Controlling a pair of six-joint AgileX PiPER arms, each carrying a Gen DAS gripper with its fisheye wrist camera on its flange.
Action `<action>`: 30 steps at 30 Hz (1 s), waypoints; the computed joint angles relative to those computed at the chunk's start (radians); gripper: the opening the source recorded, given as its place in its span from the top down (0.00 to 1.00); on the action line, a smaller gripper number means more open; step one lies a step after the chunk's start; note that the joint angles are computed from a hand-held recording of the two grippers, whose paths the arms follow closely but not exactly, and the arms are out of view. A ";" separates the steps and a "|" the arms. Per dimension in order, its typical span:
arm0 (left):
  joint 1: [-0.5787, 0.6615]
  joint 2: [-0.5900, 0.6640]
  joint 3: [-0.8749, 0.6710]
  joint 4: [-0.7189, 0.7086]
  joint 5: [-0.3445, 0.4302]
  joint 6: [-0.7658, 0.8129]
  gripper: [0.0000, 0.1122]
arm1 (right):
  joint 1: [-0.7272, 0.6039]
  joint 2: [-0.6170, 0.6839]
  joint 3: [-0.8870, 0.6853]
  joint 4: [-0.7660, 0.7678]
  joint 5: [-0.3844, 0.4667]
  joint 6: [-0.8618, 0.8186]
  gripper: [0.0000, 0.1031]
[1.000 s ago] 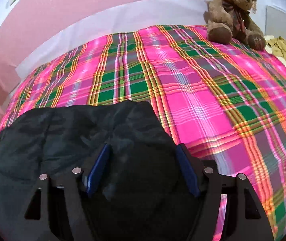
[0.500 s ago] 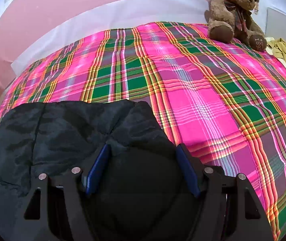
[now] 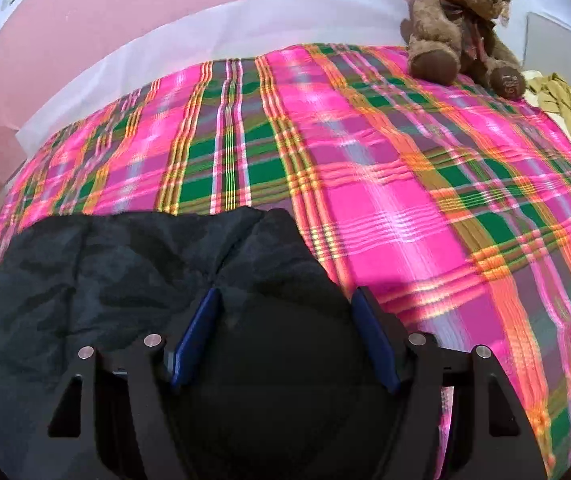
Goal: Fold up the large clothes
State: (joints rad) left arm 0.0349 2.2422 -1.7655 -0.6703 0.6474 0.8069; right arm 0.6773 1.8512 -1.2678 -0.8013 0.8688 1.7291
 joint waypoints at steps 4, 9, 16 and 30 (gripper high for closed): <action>0.107 -0.107 0.104 -0.208 0.072 0.185 0.45 | 0.106 -0.100 0.061 -0.080 0.075 0.100 0.33; 0.190 -0.168 0.299 -0.439 0.092 0.483 0.45 | 0.159 -0.051 0.115 -0.132 0.060 0.208 0.33; 0.162 -0.131 0.373 -0.625 -0.005 0.692 0.43 | 0.152 -0.002 0.138 -0.211 0.041 0.303 0.33; 0.164 -0.401 0.597 -0.494 -0.062 0.586 0.43 | 0.336 -0.115 0.064 -0.101 0.274 0.201 0.33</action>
